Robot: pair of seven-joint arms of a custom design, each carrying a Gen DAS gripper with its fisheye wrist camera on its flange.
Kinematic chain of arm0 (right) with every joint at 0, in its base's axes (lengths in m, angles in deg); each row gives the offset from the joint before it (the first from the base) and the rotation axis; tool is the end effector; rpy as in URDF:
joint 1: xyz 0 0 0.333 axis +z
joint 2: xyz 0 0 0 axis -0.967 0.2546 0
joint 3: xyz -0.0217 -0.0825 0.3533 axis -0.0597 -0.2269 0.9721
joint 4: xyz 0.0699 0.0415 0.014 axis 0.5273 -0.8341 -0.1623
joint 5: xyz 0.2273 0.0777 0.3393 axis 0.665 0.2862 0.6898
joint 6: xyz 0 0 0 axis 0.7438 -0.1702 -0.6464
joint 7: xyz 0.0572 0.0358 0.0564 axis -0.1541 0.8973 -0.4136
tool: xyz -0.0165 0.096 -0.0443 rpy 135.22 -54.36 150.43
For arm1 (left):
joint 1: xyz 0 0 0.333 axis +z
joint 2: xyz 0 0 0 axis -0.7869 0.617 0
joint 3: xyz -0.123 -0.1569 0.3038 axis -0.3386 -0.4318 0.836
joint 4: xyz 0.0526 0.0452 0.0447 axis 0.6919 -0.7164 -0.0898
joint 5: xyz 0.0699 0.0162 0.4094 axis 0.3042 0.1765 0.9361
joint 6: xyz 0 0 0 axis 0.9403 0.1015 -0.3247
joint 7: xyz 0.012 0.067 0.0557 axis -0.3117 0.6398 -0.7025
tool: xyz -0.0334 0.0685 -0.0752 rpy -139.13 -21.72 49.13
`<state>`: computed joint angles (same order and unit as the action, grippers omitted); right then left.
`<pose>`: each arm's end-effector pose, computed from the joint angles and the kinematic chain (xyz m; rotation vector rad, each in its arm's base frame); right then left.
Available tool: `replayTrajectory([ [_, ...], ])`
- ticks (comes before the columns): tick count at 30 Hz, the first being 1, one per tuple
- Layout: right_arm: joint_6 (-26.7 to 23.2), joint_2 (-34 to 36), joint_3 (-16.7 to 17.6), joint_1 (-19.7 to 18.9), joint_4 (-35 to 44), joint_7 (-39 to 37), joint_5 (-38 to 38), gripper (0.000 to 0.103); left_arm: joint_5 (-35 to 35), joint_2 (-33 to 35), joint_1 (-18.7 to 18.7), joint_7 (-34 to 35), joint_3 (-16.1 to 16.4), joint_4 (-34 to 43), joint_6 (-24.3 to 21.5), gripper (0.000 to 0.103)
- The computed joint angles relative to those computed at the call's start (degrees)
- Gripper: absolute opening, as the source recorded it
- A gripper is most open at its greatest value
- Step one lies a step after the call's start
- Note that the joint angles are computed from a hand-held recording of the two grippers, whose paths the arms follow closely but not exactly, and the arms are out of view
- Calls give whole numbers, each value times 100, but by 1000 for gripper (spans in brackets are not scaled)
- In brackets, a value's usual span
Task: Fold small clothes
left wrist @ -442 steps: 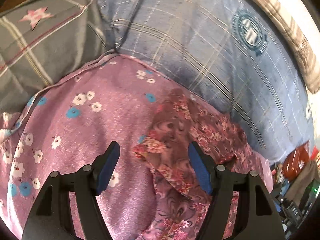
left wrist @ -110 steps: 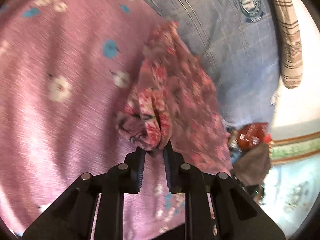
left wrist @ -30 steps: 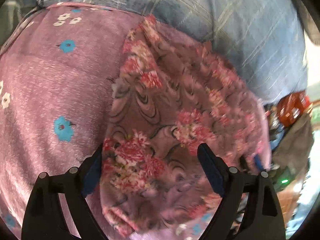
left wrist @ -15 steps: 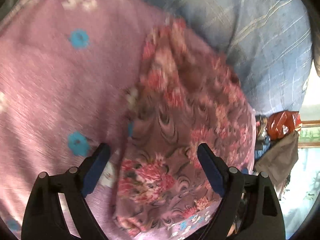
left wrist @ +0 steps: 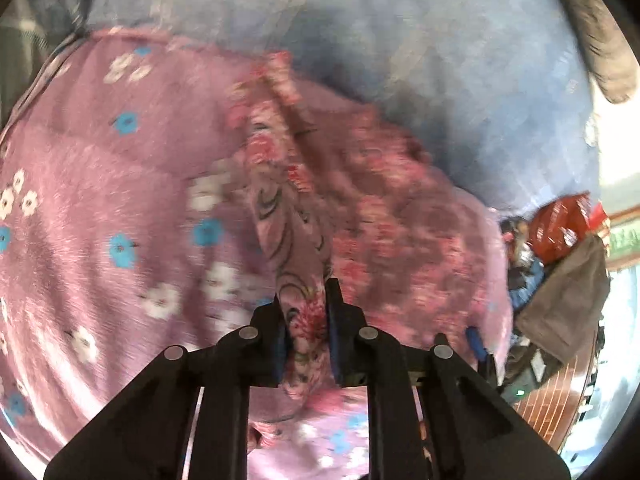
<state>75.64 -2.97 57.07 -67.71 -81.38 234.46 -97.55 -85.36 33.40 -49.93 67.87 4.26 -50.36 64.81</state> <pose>0.4525 0.2136 0.5217 -1.5366 1.8956 -0.7525 0.6060 -0.0661 0.6045 1.9727 -2.0242 0.7762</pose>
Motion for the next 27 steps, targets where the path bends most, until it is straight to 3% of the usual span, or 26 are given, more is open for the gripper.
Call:
replayTrajectory([
  [5,-144,-934,160,-511,-646,875,-444,103,-133,-19,-364,29,-281,282,-27,10],
  [7,-311,-1282,81,-616,-935,812,-340,103,-218,88,-544,115,-399,422,-64,4],
  [9,-360,-1501,-69,-664,-1207,611,-97,103,181,271,-807,-146,-583,549,108,4],
  [12,-241,-1572,-344,-655,-1504,248,499,103,530,749,-1090,-571,-738,775,128,4],
  [13,2,-1593,-389,-730,-1645,245,611,103,577,870,-1133,-737,-757,811,56,4],
  [15,262,-1741,-134,-1039,-1757,382,527,103,1033,1169,-1262,-1230,-755,928,-112,4],
  [17,109,-1672,7,-1108,-1676,183,679,103,942,1164,-1190,-1248,-761,835,-90,4],
  [21,427,-1765,11,-1240,-1788,-12,922,102,780,1013,-958,-1005,-706,1117,-498,7],
  [23,543,-1977,281,-1560,-1870,207,966,98,1045,881,-921,-836,-643,1255,-434,28],
  [25,1069,-2365,680,-1997,-1979,499,770,98,1526,806,-949,-859,-582,1419,-204,90],
  [27,1794,-2265,620,-1911,-1915,338,646,99,1927,899,-982,-943,-554,1664,-204,94],
])
